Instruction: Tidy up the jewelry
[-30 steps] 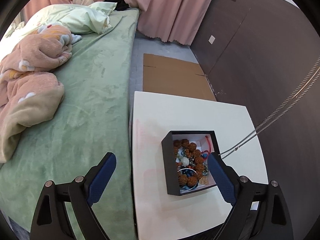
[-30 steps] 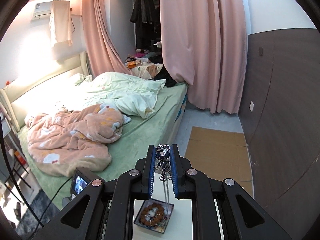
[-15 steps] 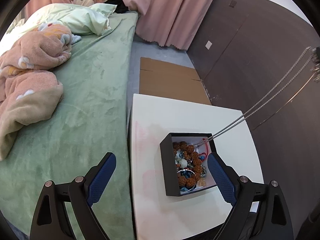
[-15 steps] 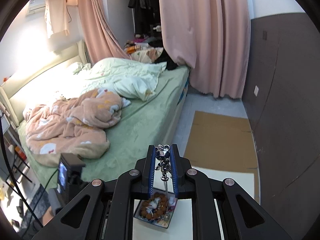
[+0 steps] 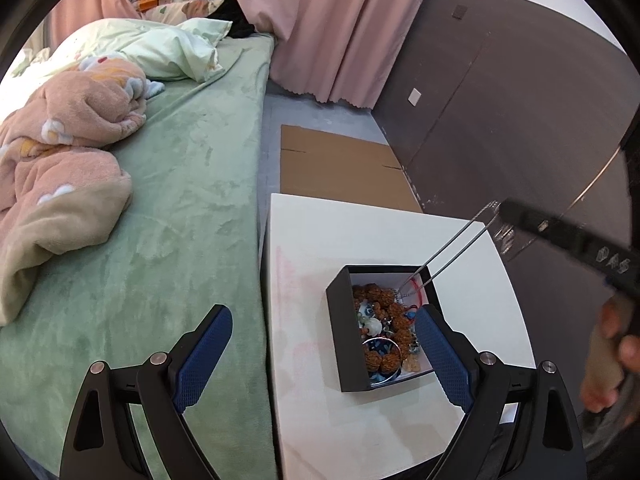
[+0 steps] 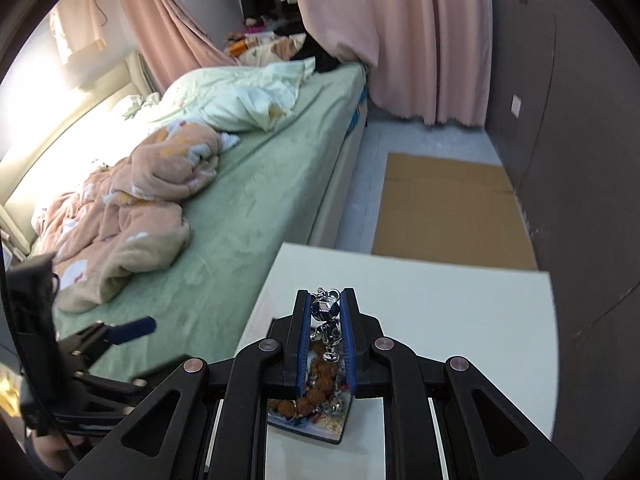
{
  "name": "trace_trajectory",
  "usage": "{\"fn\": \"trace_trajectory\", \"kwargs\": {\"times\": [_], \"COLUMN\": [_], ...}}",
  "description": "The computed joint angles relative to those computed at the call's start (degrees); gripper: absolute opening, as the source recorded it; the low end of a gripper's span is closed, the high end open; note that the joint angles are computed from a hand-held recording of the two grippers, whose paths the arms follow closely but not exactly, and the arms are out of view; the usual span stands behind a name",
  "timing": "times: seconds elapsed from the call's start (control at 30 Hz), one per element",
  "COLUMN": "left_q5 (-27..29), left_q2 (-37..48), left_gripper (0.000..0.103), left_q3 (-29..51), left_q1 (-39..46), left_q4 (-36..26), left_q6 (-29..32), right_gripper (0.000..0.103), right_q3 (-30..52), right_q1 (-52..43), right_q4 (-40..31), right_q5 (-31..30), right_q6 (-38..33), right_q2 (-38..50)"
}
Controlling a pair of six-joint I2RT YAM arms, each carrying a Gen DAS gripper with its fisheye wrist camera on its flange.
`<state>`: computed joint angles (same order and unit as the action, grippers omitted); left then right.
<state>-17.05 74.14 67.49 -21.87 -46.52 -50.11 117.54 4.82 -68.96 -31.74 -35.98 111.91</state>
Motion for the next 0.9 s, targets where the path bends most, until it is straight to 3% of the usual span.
{"fn": "trace_trajectory", "kwargs": {"times": [0.2, 0.23, 0.33, 0.37, 0.63, 0.7, 0.77, 0.9], "left_q5": [-0.3, -1.1, -3.7, -4.9, -7.6, -9.1, -10.9, -15.6], "left_q2": [-0.5, -0.4, -0.1, 0.2, 0.7, 0.9, 0.8, 1.6], "left_gripper": [0.093, 0.093, 0.093, 0.093, 0.093, 0.093, 0.093, 0.093], "left_q3": [-1.4, -1.3, -0.7, -0.2, 1.6, 2.5, 3.0, 4.5], "left_q1": [0.0, -0.4, -1.7, -2.3, -6.2, -8.1, -10.2, -14.8], "left_q4": [0.5, 0.4, -0.5, -1.1, -1.7, -2.7, -3.2, -6.1], "left_q6": [0.0, 0.1, 0.1, -0.1, -2.0, -3.7, -4.7, -7.9], "right_gripper": [0.016, 0.022, 0.053, 0.057, 0.058, 0.067, 0.084, 0.095], "right_q3": [-4.3, -3.9, -2.9, -3.7, -4.9, -6.4, -8.9, -12.7], "right_q1": [0.9, 0.9, -0.2, -1.0, -7.6, -9.3, -11.4, -15.9], "right_q4": [2.9, 2.3, 0.2, 0.7, -2.0, -2.3, -1.9, -2.2], "right_q5": [3.3, 3.8, 2.8, 2.2, -2.6, -3.8, -5.2, -8.3], "right_q6": [2.2, 2.4, 2.6, 2.6, 0.3, -0.5, -1.6, -4.3], "right_q2": [1.6, 2.4, 3.9, 3.5, 1.8, 0.4, -1.7, -4.8]}}
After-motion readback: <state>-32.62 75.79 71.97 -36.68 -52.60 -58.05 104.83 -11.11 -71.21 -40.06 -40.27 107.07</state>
